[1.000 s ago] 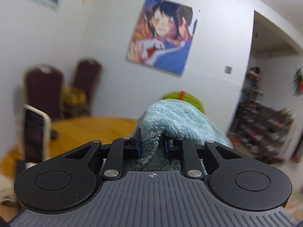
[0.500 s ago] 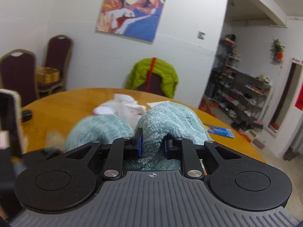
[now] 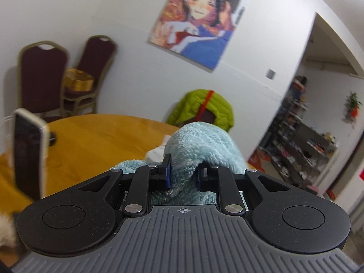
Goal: Clean container
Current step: 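Grasp the pink bottle with the left tool while the right tool wipes the towel over its lid, then lift and tilt the bottle with the left tool while the right tool brings the towel to its base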
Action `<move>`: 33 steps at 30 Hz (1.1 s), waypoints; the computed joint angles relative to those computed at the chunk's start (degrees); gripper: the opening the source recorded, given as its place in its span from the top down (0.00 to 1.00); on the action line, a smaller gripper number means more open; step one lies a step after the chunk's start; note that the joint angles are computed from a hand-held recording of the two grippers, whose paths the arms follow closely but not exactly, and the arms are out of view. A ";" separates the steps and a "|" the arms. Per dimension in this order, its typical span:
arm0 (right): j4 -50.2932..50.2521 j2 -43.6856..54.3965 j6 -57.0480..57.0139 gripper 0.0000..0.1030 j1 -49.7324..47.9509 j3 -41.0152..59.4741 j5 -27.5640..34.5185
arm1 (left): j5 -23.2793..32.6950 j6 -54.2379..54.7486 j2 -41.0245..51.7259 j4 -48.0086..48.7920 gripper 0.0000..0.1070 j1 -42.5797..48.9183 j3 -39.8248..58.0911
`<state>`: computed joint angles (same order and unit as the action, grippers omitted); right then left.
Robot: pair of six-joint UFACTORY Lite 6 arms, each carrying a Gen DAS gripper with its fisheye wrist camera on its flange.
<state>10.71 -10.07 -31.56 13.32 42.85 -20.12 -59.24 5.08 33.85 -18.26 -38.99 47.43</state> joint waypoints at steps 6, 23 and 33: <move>-25.77 6.47 31.33 0.79 -15.18 2.63 0.22 | -0.09 -0.32 0.49 0.67 0.34 0.52 0.24; -54.24 34.66 74.62 0.79 -39.98 1.28 -34.98 | -3.27 -1.96 -2.84 -1.25 0.15 -0.96 -2.33; -54.45 31.17 73.33 0.77 -39.79 0.15 -32.15 | -3.29 -7.83 -1.87 5.15 0.15 2.43 0.76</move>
